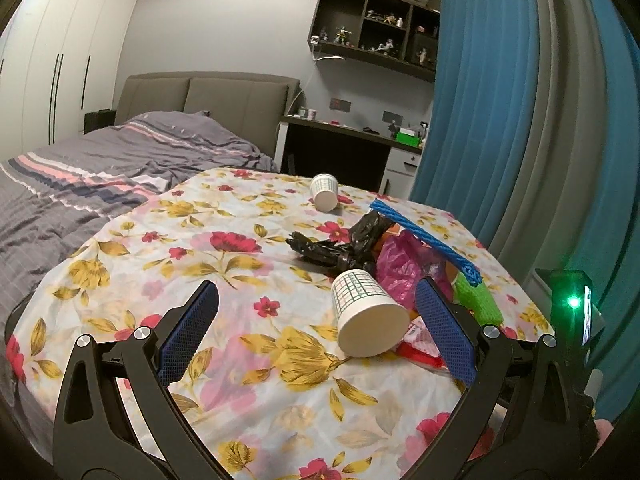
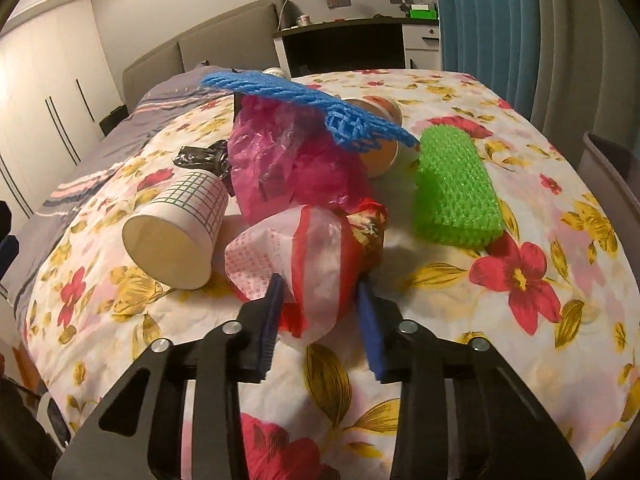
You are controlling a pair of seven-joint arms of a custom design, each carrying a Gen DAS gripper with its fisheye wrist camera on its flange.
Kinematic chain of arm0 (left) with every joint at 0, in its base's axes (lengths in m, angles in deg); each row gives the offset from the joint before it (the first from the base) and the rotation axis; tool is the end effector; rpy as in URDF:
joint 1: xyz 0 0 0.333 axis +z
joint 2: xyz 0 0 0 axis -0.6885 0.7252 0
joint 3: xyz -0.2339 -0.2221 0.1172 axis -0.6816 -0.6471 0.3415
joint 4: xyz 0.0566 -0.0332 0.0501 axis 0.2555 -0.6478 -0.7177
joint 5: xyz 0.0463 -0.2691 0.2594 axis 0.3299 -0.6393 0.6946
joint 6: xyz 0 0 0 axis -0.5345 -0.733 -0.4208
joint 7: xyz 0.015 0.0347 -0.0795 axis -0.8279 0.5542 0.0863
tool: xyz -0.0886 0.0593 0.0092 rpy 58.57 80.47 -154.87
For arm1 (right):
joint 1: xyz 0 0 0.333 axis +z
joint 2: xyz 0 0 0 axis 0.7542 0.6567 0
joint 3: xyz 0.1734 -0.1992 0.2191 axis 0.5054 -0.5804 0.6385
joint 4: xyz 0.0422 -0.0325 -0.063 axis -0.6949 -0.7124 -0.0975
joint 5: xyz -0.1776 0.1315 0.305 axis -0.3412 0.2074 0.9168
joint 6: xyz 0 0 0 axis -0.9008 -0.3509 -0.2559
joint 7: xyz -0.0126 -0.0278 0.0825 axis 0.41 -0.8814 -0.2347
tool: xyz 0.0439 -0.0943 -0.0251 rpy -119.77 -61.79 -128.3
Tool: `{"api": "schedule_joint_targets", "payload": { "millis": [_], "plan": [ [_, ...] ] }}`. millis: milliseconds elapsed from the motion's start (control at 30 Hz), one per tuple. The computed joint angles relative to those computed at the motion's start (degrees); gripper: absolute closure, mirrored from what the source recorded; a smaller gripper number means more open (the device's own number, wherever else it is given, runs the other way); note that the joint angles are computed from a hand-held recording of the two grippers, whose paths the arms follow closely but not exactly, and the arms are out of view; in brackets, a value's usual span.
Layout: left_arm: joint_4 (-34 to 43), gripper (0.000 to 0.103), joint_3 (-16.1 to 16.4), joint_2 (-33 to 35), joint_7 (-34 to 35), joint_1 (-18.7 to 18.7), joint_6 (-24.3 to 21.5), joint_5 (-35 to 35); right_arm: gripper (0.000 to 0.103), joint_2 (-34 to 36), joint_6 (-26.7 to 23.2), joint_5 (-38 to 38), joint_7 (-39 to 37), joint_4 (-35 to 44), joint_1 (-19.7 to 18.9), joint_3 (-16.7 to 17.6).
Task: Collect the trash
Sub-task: 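Grasp the red-and-white plastic bag with the right tool while the left tool grasps the blue mesh net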
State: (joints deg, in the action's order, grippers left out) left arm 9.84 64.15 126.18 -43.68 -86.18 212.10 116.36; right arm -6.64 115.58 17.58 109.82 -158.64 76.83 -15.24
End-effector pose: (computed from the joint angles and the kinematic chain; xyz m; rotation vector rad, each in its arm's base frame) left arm 0.6609 -0.5085 0.3710 -1.6353 1.4395 -1.1766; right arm 0.7093 0.3003 0.3406 -1.7540 1.6794 -0.5139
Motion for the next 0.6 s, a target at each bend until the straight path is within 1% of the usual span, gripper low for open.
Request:
{"api": "schedule_joint_targets", "payload": {
  "millis": [67,200,233,333,467,500,567,600],
  "plan": [
    [0.4,0.006,-0.1,0.3,0.5,-0.1,-0.2,-0.2,0.071,-0.4,0.7,-0.1,0.2,-0.8,0.3,-0.6],
    [1.7,0.006,-0.6,1.0,2.0,0.1,-0.5,-1.1,0.073,-2.0,3.6,-1.4,2.5,-4.4,3.8,-5.5],
    [1.8,0.006,-0.5,1.1,2.2,0.1,-0.4,-1.2,0.073,-2.5,4.5,-1.9,3.2,-5.5,5.1,-7.3],
    [3.2,0.006,-0.5,2.0,3.4,0.1,-0.5,-2.1,0.073,-3.7,7.7,-3.1,6.0,-9.5,11.3,-15.5],
    [5.5,0.006,-0.9,3.5,5.8,0.3,-0.1,-4.0,0.073,-4.6,11.3,-1.4,8.1,-14.5,18.7,-24.9],
    [6.3,0.006,-0.8,4.1,6.5,0.3,0.1,-4.5,0.073,-4.7,12.2,-0.4,8.1,-15.5,20.2,-26.7],
    [8.7,0.006,-1.1,5.6,8.9,0.5,0.0,-6.0,0.073,-5.1,14.0,1.5,7.9,-17.6,22.2,-29.2],
    [10.8,0.006,-1.5,6.8,10.6,0.7,0.1,-7.1,0.073,-5.4,14.8,2.5,7.6,-18.4,22.8,-29.9]
  ]
}}
